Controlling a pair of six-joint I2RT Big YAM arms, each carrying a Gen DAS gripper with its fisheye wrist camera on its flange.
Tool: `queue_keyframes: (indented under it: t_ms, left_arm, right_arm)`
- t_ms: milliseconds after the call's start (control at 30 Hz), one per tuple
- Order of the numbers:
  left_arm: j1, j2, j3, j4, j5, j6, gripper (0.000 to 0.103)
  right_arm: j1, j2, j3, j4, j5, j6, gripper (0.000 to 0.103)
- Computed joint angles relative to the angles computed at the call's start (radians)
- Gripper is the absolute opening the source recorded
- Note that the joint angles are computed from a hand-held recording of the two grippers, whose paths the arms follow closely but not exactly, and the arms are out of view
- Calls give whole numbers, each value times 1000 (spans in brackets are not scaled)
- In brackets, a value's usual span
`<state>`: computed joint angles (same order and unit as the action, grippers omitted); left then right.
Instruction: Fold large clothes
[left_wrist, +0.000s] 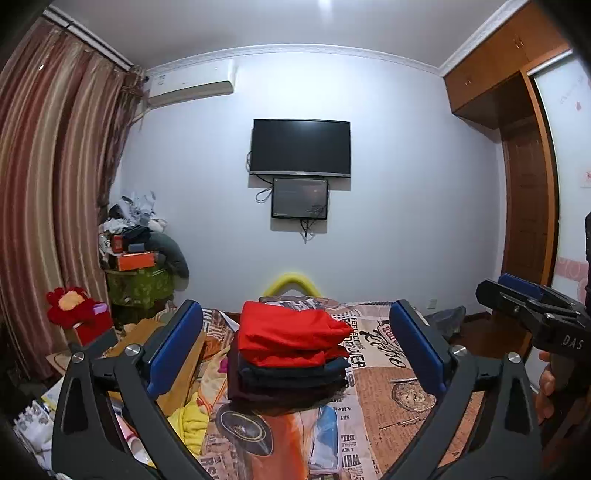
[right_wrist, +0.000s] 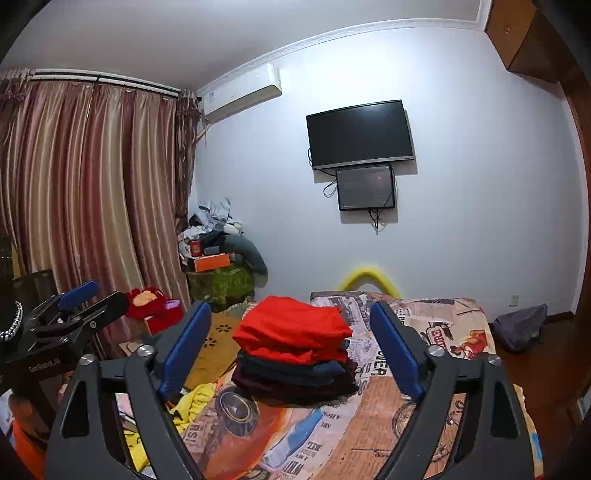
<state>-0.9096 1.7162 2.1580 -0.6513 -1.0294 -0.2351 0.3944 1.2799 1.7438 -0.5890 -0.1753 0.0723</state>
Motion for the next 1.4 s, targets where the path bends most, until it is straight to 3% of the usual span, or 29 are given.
queue_keyframes:
  t_ms: [300, 700, 1400]
  left_arm:
    - [-1, -41, -71, 30, -8, -39, 103]
    - [8, -46, -92, 7, 4, -97, 103]
    - [6, -18, -69, -22, 15, -100, 103]
  right_arm:
    - [22, -5, 0, 8, 17, -19, 90]
    - [49, -39, -59, 27, 60, -52, 91]
    - [40, -44, -55, -9, 50, -40, 92]
